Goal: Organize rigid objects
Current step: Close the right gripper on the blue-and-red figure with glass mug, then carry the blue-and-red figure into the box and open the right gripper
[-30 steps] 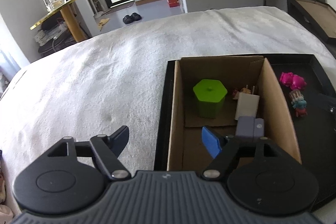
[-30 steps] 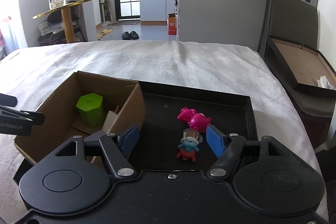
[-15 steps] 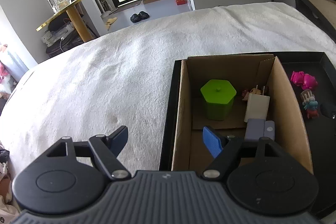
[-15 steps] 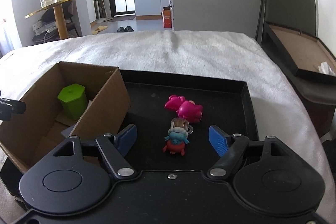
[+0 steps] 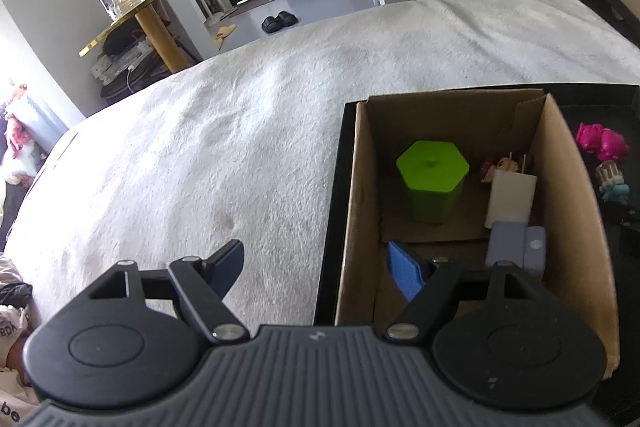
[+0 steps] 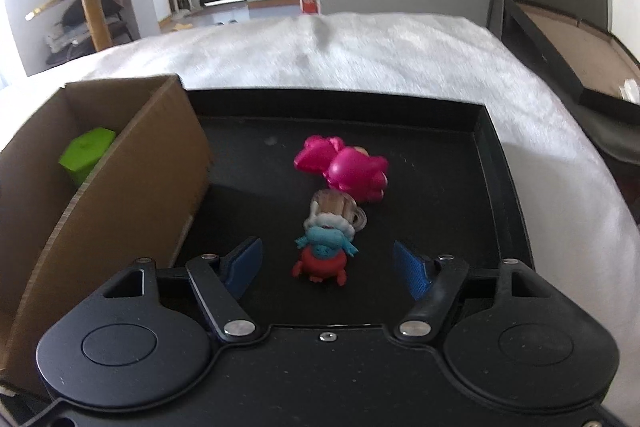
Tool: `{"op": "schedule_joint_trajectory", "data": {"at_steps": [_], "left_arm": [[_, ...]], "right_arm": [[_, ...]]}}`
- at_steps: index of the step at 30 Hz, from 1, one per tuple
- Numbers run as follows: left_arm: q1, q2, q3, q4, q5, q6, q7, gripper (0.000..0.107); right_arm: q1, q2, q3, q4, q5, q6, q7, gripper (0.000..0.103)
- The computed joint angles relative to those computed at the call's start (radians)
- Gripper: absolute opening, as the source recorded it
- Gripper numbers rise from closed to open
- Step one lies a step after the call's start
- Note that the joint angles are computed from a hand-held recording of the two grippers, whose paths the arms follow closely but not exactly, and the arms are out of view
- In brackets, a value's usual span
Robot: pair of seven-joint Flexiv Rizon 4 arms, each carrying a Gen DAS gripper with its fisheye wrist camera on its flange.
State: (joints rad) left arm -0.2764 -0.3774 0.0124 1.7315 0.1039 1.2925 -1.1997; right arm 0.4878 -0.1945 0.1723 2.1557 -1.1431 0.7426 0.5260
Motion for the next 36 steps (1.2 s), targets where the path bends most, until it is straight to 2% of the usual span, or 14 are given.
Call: {"op": "schedule_joint_trajectory", "data": {"at_steps": [8, 10, 11, 12, 15, 22, 36], "left_arm": [[-0.011, -0.007, 0.005, -0.009, 0.025, -0.003, -0.006, 0.077], [-0.006, -0.006, -0.003, -0.005, 0.017, -0.005, 0.004, 0.077], [-0.005, -0.006, -0.005, -0.004, 0.017, -0.005, 0.009, 0.077], [-0.007, -0.007, -0.004, -0.005, 0.018, -0.005, 0.011, 0.077], [-0.008, -0.008, -0.004, -0.005, 0.016, -0.006, 0.013, 0.077], [0.016, 0.003, -0.040, 0.017, -0.033, -0.016, 0.067, 0.077], [0.055, 0.040, -0.083, 0.074, -0.157, 0.013, 0.156, 0.077]], "right_arm": [[0.008, -0.036, -0.007, -0.027, 0.042, -0.011, -0.027, 0.070], [0.012, -0.049, -0.010, -0.036, 0.051, -0.014, -0.052, 0.062], [0.018, -0.051, -0.012, -0.037, 0.042, -0.027, -0.060, 0.054], [0.019, -0.050, -0.015, -0.036, 0.033, -0.027, -0.068, 0.038], [0.021, -0.046, -0.009, -0.049, 0.074, -0.049, -0.125, 0.037], [0.034, -0.015, 0.008, -0.034, 0.121, -0.081, -0.123, 0.037], [0.053, 0.038, 0.037, -0.052, 0.090, -0.172, -0.131, 0.037]]}}
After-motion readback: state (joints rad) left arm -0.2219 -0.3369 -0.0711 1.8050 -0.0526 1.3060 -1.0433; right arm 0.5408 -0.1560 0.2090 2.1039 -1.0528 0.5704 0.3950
